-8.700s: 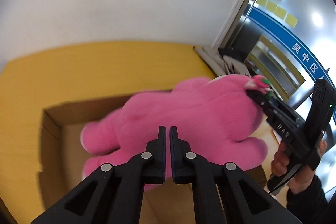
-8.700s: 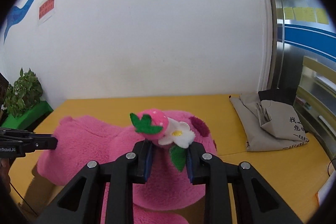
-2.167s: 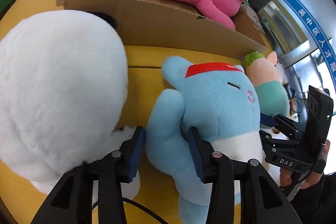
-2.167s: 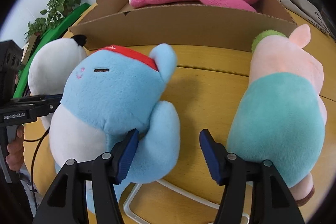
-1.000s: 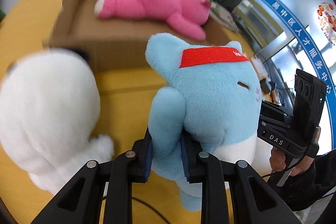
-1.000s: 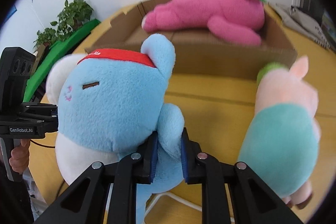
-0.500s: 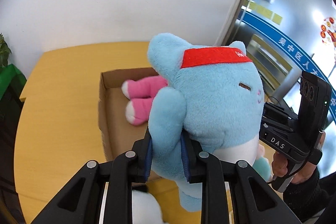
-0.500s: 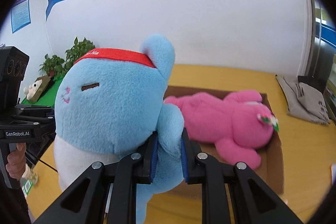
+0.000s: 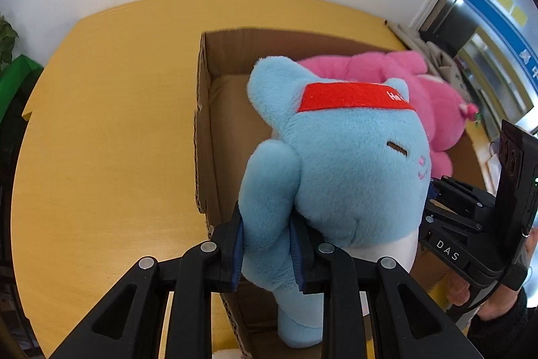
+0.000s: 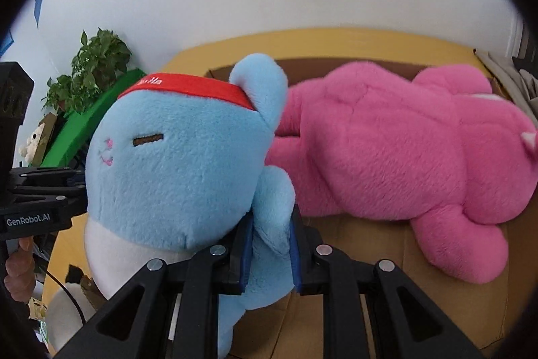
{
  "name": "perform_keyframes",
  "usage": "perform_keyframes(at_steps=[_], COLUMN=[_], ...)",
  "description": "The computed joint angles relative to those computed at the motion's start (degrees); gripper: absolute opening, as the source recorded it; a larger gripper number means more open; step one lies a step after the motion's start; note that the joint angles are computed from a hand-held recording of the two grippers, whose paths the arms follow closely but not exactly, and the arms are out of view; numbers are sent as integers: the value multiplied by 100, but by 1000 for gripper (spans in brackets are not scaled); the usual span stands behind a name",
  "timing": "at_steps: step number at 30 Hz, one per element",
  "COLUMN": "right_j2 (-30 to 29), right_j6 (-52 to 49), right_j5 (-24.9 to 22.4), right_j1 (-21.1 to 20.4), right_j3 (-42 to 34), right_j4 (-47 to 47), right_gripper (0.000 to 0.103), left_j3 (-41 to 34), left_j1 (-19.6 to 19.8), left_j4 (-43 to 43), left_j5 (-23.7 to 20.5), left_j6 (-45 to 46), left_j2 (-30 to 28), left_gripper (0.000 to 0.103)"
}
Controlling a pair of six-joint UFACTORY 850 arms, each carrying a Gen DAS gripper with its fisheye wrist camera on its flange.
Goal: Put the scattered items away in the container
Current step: 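Lower the blue cat into the box beside the pink bear and open the left gripper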
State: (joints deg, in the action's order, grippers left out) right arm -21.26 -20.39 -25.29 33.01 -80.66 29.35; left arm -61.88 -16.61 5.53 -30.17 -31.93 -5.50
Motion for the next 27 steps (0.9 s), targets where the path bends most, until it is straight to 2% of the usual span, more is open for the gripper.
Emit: perform_keyframes(at_steps=[4,6,9,11,12,14,15,16,18,19,20,23,25,27], right_j2=[-281,-262,-191,-106,-61,36,128,236,447,556,688,1168,1513,1847], right_j6=[203,593,1350,1669,1800,2144,2200,2146,2066,2176,2366,2590,2982,3540], right_j5=[-394,-389,-363,-326,-308,-287,-246,-196,-102,-37,57,316,480,609], right_j1=[22,129,261,274,273,248,238,214,175,183,205,240,274,299], right_j3=[-197,-212,-149,-69,-28,31,104,183,326,390,474,784,1029,1297], right_j4=[-179,-727,-1551,-1781,-1862,-2222,-2292,-2258,-2251,-2430,-2679,-3042,-3511,-4075], right_gripper=[18,20,28,32,37,55,64,65,72,77,78,79,79,79], left_j3=[21,58,26,63,83,97,86,44,28,122,203,504,722,839], left_j1=[46,41,-43,-66,-95,-212,-295,-394,-577,-715,-860,-1359,-1807,-2268], left_j4=[319,386,595,670,702,975,1185,1426,1796,2161,2530,3590,4228,4694], left_j5=[-74,-31,-93,-107,-120,-201,-278,-413,-625,-646,-695,-996,-1271,-1615], left_j6=[-296,-377,-633,-744,-844,-1239,-1502,-1778,-2242,-2684,-3125,-4570,-5595,-6405], left_j2=[-269,-311,-329,-295,-252,-164,-123,-90,60,271,473,1151,1611,1874], left_gripper=[24,24,26,27,27,30,34,39,43,54,69,94,103,103])
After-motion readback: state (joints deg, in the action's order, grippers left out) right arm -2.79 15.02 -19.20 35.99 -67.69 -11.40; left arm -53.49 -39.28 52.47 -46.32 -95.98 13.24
